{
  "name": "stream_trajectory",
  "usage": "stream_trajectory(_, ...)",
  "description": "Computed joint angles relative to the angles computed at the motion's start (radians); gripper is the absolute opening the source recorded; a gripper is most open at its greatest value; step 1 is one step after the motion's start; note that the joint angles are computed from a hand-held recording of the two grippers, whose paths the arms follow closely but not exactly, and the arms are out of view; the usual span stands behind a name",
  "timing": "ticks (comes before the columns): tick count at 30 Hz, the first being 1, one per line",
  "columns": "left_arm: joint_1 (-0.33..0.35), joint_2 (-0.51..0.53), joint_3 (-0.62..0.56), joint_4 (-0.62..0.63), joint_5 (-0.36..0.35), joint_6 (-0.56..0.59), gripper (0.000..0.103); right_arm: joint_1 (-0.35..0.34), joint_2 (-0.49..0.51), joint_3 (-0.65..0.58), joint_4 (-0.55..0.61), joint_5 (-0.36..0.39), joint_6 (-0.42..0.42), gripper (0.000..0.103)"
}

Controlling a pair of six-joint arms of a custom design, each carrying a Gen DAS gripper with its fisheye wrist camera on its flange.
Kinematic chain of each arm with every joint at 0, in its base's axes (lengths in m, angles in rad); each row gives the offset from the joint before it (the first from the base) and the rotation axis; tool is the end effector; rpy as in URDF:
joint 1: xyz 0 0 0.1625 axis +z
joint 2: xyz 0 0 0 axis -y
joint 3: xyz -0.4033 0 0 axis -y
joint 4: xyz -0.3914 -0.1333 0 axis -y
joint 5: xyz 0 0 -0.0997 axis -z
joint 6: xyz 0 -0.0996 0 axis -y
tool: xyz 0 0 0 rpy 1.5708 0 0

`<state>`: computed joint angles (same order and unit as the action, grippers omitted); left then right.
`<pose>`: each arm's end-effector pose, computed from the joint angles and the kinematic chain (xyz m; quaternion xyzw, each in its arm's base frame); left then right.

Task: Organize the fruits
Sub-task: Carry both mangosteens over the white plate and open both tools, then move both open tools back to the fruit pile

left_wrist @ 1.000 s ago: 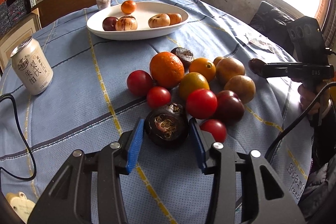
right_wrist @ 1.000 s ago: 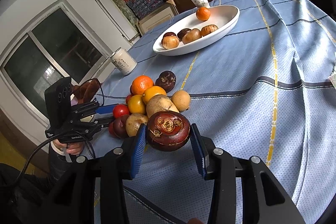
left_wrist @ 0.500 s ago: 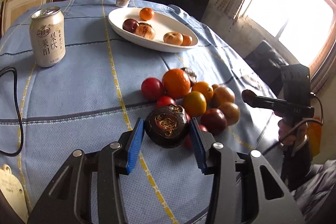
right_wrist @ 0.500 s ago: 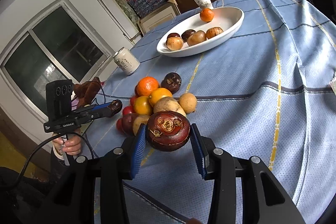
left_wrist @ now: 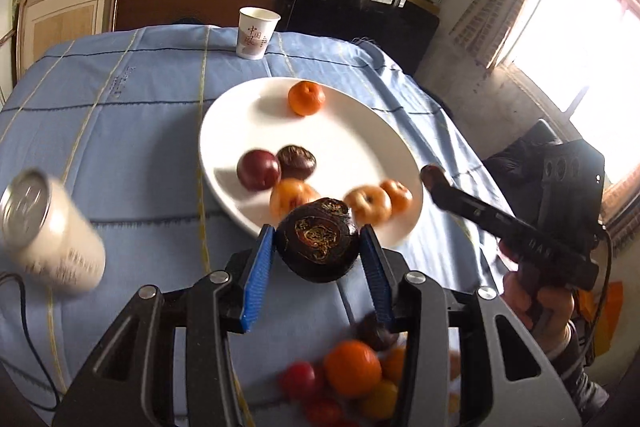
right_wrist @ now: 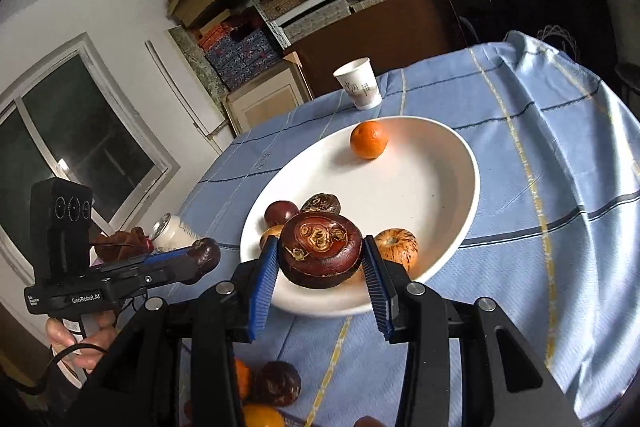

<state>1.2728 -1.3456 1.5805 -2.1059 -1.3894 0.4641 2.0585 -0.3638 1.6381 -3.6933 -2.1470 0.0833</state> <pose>-0.0301 -0.6131 0.4004 0.3536 0.9191 -0.1410 0.1016 0.3603 -0.5105 -0.0488 0.0610 -0.8795 0.4515 0.1374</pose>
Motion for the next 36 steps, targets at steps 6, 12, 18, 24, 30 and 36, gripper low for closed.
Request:
stream_trajectory(6,-0.038,0.102,-0.039,-0.086,0.090,-0.012,0.043,-0.029,0.016,-0.045,0.036,0.005,-0.021,0.044)
stream_trajectory(12,-0.045,0.110,-0.021,-0.172,0.093,-0.038,0.068,-0.007,-0.004,-0.007,0.004,0.017,-0.050,0.066)
stream_trajectory(18,-0.043,-0.057,0.150,-0.336,0.103,0.031,0.097,0.052,-0.040,0.072,-0.007,0.034,-0.121,0.066)
stream_trajectory(24,0.040,-0.174,0.254,-0.423,0.047,0.070,0.098,0.089,-0.035,0.132,0.081,0.000,-0.124,0.068)
stream_trajectory(30,0.086,-0.179,0.242,-0.385,0.083,-0.049,0.098,0.097,-0.038,0.156,0.164,0.014,-0.050,0.068)
stream_trajectory(36,0.090,-0.203,0.259,-0.400,0.079,-0.051,0.098,0.076,-0.080,0.209,0.186,0.097,-0.010,0.066)
